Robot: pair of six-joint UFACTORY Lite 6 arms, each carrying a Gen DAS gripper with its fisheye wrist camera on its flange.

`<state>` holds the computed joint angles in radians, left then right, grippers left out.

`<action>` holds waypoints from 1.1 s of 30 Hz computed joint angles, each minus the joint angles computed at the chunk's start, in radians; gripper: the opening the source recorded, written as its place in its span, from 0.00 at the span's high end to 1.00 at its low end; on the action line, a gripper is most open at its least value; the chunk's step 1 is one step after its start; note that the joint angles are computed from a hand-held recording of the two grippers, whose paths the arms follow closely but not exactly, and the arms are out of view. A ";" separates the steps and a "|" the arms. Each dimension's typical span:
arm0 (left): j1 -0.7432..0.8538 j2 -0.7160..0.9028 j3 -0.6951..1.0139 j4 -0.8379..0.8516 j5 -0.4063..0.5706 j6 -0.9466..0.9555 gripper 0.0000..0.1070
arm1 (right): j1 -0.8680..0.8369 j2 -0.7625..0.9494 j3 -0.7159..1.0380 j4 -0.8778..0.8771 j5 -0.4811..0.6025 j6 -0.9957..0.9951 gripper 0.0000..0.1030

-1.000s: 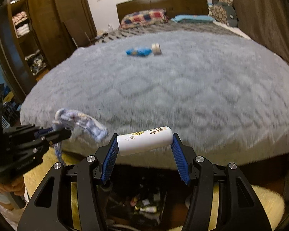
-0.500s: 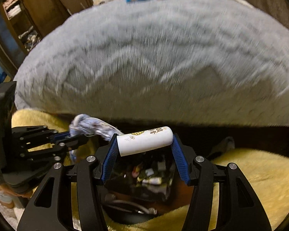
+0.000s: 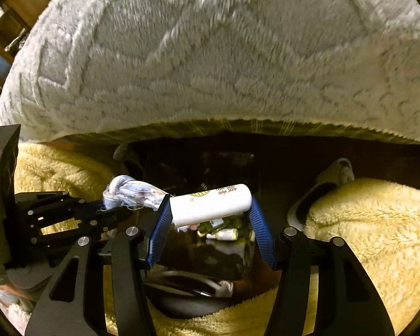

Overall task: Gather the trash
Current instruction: 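Lower the blue cloth and white tube into the bin and open both tools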

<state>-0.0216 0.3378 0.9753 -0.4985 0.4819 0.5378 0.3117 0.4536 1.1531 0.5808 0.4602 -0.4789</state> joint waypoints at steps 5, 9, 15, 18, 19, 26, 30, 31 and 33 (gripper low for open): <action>0.014 0.007 -0.020 -0.024 0.001 0.025 0.89 | -0.014 0.055 0.032 0.033 0.015 -0.041 0.46; 0.012 -0.016 -0.051 -0.029 0.000 0.025 0.88 | -0.016 0.080 0.050 0.054 0.030 -0.057 0.45; 0.001 -0.015 -0.058 -0.013 -0.015 -0.003 0.69 | -0.019 0.092 0.065 0.070 0.040 -0.061 0.45; 0.007 -0.035 -0.070 -0.007 -0.023 -0.012 0.64 | -0.024 0.071 0.059 0.062 0.042 -0.053 0.36; 0.006 -0.041 -0.070 0.000 -0.023 -0.022 0.63 | -0.025 0.063 0.055 0.063 0.039 -0.054 0.34; 0.012 -0.117 -0.087 0.051 -0.035 -0.083 0.49 | -0.044 0.000 0.026 0.031 0.009 -0.028 0.19; -0.010 -0.192 -0.092 0.177 -0.051 -0.189 0.36 | -0.056 -0.054 0.020 -0.023 -0.014 0.019 0.10; -0.017 -0.219 -0.091 0.222 -0.051 -0.225 0.34 | -0.062 -0.073 0.027 -0.045 -0.009 0.040 0.10; -0.017 -0.269 -0.083 0.261 -0.035 -0.256 0.27 | -0.071 -0.099 0.037 -0.061 -0.008 0.057 0.07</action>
